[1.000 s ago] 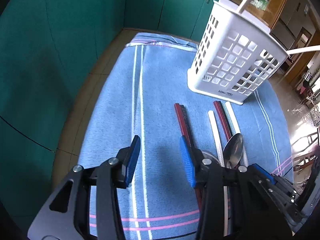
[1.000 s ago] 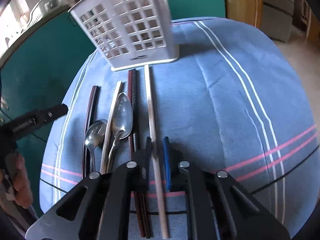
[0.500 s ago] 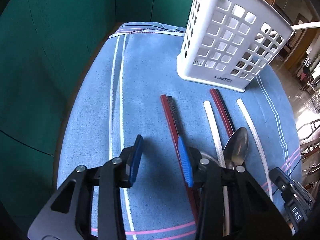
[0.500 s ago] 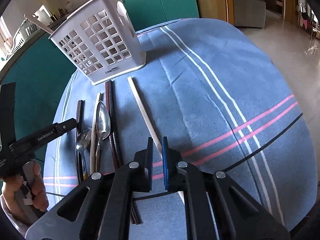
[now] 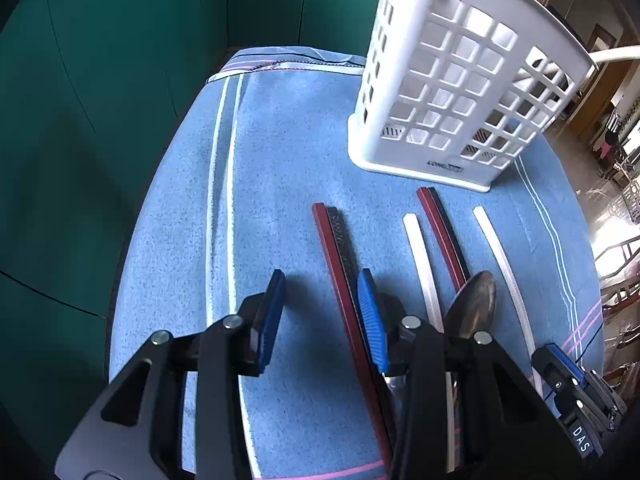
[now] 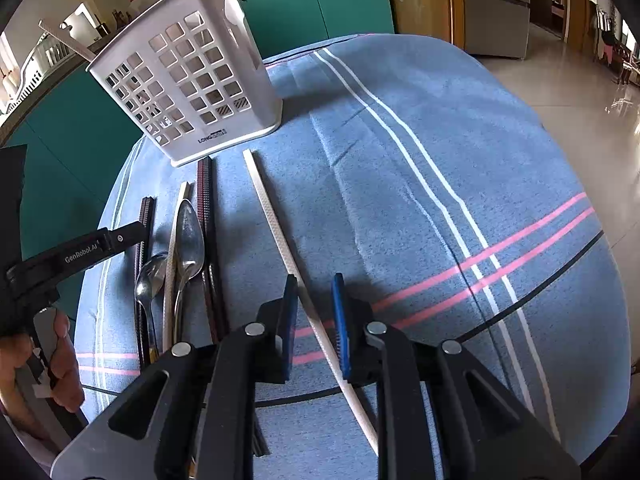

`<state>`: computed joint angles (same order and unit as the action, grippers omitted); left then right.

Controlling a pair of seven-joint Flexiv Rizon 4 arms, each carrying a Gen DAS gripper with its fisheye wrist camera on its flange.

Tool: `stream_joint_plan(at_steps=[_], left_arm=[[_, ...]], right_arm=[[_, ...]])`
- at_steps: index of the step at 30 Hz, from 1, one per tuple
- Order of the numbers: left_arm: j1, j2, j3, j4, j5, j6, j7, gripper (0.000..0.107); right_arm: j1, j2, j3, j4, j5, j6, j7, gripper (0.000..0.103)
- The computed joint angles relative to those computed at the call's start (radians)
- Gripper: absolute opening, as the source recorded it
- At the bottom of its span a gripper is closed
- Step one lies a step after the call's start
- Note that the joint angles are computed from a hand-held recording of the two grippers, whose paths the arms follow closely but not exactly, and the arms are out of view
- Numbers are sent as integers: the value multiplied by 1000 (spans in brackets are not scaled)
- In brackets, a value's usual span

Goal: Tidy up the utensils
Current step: 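Move both tools back down to the remaining chopsticks beside the holder, then close the left tool on the red chopstick while the right tool grasps a light chopstick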

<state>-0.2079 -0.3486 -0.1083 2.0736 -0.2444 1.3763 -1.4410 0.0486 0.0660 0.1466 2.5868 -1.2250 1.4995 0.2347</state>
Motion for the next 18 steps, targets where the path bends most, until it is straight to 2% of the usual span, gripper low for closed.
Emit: stream_joint_plan(at_steps=[2,4,10,15,16,18], left_arm=[[-17,-8,31,-18,24,-8,-31,36],[19,-6,-3,-11,-11,-15,-3,34],[5,0,19,-7,11,-20,-16,34],[-73,-18,109,-74,138,-81,-127,34],[-76,-20,111,-82,154,-87,-138,34],[-60,-18,93,-76,155,-81,-135,32]], right_arm=[[0,1,0,1,1,-1,-4,19],[0,2,0,2,3,0,-7,19],[17,4,11,-4,45,-35,-38,22],[50,-21,12,-37,114,-86,-130,23],[57,-38,7,-41,156,-54,-175,19],[53,-44,-4,-32,158,-11,-170,9]])
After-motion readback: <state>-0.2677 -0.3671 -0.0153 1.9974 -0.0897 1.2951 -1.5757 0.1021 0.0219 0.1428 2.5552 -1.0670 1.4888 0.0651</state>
